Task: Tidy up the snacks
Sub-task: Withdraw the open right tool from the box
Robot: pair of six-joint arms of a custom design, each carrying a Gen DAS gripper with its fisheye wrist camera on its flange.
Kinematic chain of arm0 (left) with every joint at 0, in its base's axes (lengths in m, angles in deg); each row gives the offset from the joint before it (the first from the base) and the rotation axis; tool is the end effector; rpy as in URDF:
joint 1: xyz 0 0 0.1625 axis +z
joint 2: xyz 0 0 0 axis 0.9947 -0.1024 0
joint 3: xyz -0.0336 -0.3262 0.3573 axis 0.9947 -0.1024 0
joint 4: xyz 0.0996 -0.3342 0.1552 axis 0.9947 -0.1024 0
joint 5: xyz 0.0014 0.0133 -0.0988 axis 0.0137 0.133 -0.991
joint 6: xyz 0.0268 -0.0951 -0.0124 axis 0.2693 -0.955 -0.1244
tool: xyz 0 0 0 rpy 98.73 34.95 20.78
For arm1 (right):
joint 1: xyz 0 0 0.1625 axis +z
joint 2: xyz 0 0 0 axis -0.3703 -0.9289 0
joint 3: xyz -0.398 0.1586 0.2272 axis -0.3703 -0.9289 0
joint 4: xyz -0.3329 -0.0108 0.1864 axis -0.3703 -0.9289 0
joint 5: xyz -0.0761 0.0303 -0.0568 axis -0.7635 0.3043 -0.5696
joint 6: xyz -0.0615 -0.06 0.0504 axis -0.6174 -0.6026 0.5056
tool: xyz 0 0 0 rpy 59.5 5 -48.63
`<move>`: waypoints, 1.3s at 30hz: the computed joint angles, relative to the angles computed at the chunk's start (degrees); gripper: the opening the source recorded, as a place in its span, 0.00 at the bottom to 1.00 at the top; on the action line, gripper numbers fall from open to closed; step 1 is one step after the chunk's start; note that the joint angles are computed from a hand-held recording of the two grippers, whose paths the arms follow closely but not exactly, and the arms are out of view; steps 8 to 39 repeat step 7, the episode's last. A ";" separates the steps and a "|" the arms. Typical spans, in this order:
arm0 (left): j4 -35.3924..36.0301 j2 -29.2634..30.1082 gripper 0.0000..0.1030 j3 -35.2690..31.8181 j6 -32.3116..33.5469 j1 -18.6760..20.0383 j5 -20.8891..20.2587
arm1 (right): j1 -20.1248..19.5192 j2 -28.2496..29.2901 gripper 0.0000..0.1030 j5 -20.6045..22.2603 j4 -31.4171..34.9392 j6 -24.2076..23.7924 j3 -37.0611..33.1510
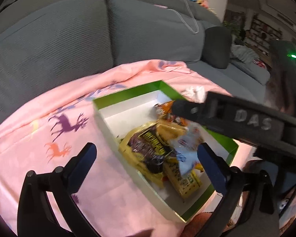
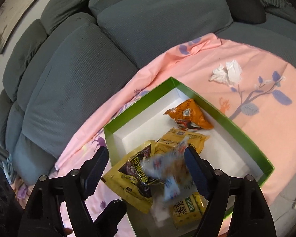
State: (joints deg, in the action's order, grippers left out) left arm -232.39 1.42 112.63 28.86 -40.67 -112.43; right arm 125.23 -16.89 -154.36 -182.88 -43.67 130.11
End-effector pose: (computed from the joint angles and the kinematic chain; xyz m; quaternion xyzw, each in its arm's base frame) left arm -0.1963 -0.4685 0.1246 0.2231 0.8801 -0.3260 0.2634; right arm 0.2098 -0.4924 0.1343 0.0474 -0.9300 0.3146 0.1841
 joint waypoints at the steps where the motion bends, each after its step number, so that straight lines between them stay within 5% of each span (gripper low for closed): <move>1: 0.17 -0.34 0.99 0.19 -0.53 0.10 -0.53 | 0.19 -0.06 0.78 -0.25 -0.26 0.01 0.11; 7: 2.15 -3.11 0.99 1.69 -4.75 0.17 -1.80 | 1.92 0.37 0.78 -3.78 -1.83 -0.36 0.09; 39: 2.15 -3.11 0.99 1.69 -4.75 0.17 -1.80 | 1.92 0.37 0.78 -3.78 -1.83 -0.36 0.09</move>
